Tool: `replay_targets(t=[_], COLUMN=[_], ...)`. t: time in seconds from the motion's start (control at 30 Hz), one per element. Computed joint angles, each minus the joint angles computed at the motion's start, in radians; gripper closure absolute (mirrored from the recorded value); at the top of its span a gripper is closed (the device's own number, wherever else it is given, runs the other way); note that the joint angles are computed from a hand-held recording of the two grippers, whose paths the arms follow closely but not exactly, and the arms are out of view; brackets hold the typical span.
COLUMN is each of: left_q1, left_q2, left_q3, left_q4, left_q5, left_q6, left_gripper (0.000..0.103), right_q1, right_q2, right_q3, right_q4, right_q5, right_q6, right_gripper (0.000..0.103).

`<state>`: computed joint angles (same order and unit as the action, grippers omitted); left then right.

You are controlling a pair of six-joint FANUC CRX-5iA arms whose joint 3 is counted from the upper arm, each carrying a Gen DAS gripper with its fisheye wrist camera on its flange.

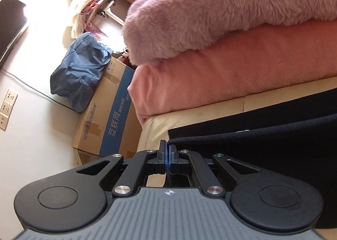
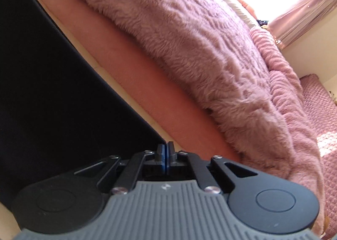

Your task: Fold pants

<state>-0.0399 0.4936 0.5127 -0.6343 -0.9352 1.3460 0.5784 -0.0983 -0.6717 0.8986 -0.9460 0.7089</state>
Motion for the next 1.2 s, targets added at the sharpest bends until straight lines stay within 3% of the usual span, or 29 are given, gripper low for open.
replay_targets(t=[0.17, 0.3, 0.43, 0.6, 0.73, 0.8, 0.83, 0.87, 0.9, 1.13, 1.2], left_q1=[-0.004, 0.001, -0.014, -0.021, -0.011, 0.006, 0.025, 0.045, 0.068, 0.301, 0.354], left_q2=[0.01, 0.007, 0.058, 0.078, 0.083, 0.058, 0.039, 0.022, 0.008, -0.119, -0.134], left_q3=[0.014, 0.018, 0.07, 0.078, 0.084, 0.051, 0.026, 0.007, -0.007, -0.242, -0.312], left_q4=[-0.007, 0.015, -0.002, -0.006, 0.027, 0.06, 0.099, 0.144, 0.198, 0.806, 0.961], left_q5=[0.008, 0.015, -0.032, -0.027, -0.034, 0.009, 0.043, 0.066, 0.078, 0.193, 0.2], left_q6=[0.018, -0.036, -0.01, 0.025, 0.025, 0.021, 0.012, 0.002, -0.01, -0.121, -0.154], left_gripper=[0.103, 0.103, 0.103, 0.101, 0.084, 0.057, 0.051, 0.047, 0.047, 0.046, 0.053], right_q1=[-0.013, -0.018, -0.045, -0.057, -0.053, -0.038, -0.027, -0.012, 0.01, 0.175, 0.212], right_q2=[-0.011, -0.047, 0.005, 0.048, 0.062, 0.055, 0.047, 0.044, 0.037, -0.047, -0.038], right_q3=[-0.013, -0.023, -0.013, -0.025, -0.028, -0.028, -0.034, -0.038, -0.045, -0.081, -0.079], right_q4=[0.002, 0.02, 0.024, 0.067, 0.083, 0.094, 0.113, 0.136, 0.159, 0.154, 0.141], right_q5=[0.027, 0.035, 0.067, 0.088, 0.08, 0.059, 0.044, 0.016, -0.013, -0.05, -0.056], right_q6=[-0.057, -0.098, -0.124, -0.212, -0.271, -0.292, -0.308, -0.329, -0.351, -0.548, -0.618], right_gripper=[0.103, 0.103, 0.103, 0.103, 0.103, 0.093, 0.085, 0.065, 0.058, 0.058, 0.058])
